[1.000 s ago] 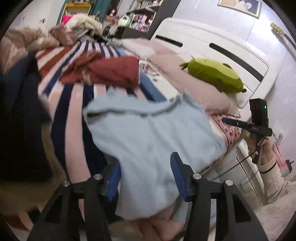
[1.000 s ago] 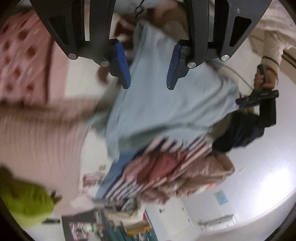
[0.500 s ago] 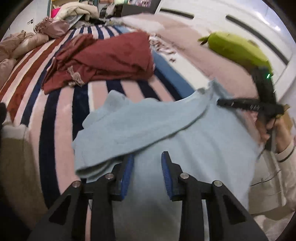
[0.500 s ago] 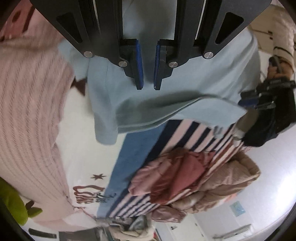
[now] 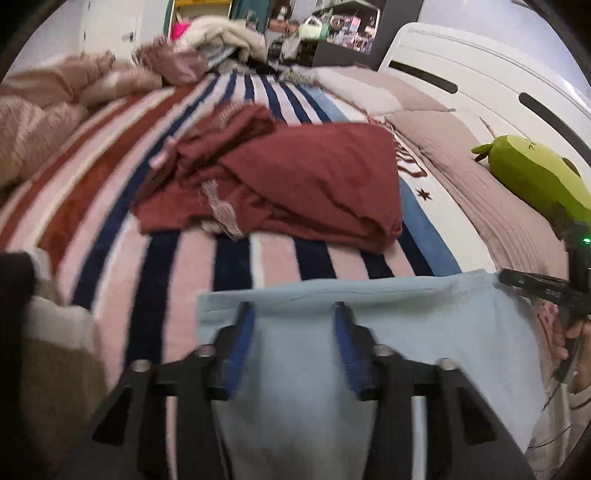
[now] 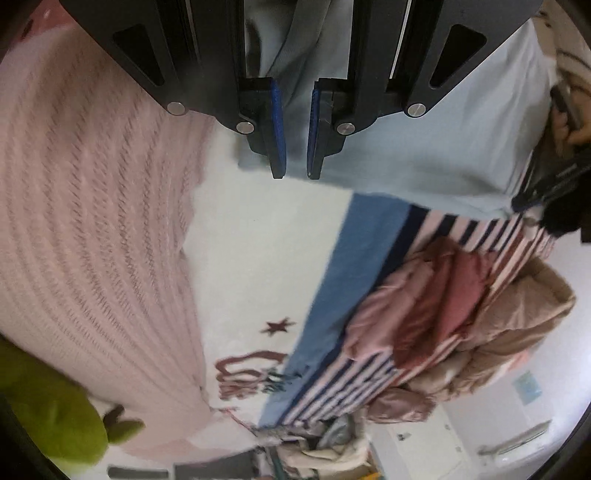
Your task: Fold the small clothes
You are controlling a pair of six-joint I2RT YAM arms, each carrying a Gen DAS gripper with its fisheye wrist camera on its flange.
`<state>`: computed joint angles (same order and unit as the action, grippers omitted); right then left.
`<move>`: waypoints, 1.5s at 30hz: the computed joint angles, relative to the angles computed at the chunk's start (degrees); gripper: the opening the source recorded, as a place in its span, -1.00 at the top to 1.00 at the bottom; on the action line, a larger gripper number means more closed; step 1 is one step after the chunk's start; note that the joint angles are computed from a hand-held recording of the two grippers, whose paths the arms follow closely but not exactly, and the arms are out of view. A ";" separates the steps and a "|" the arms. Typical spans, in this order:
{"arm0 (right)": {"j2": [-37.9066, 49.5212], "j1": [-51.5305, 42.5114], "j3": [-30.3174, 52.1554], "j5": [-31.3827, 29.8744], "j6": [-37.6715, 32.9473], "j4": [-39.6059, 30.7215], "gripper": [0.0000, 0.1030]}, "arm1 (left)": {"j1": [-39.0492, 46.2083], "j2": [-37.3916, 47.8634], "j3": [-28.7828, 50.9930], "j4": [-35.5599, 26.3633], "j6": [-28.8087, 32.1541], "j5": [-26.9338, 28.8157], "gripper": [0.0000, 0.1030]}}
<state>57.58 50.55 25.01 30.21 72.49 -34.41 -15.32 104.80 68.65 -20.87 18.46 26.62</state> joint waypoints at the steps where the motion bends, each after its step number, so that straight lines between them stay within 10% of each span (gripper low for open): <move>1: 0.11 2.08 0.70 0.96 1.25 -1.25 0.86 | 0.56 -1.33 -0.83 -0.13 0.18 0.12 0.07; 12: 22.15 42.65 19.53 16.63 33.26 -15.45 0.55 | 16.19 -29.54 -22.84 -14.63 14.83 21.19 -0.54; 18: 38.12 46.16 31.23 20.71 34.62 -14.13 0.54 | 34.34 -32.03 -29.10 -32.38 33.56 27.37 -0.60; 26: 48.57 42.91 37.20 22.44 25.77 -2.16 0.74 | 45.57 -21.50 -35.30 -40.05 46.53 27.04 -0.60; 37: 51.61 42.43 39.41 21.26 25.40 -1.39 0.74 | 44.27 -11.37 -39.71 -38.83 49.17 32.51 -0.59; 45: 52.94 40.44 38.60 18.17 23.50 2.14 0.74 | 34.18 -20.54 -42.02 -22.46 25.97 41.34 -0.38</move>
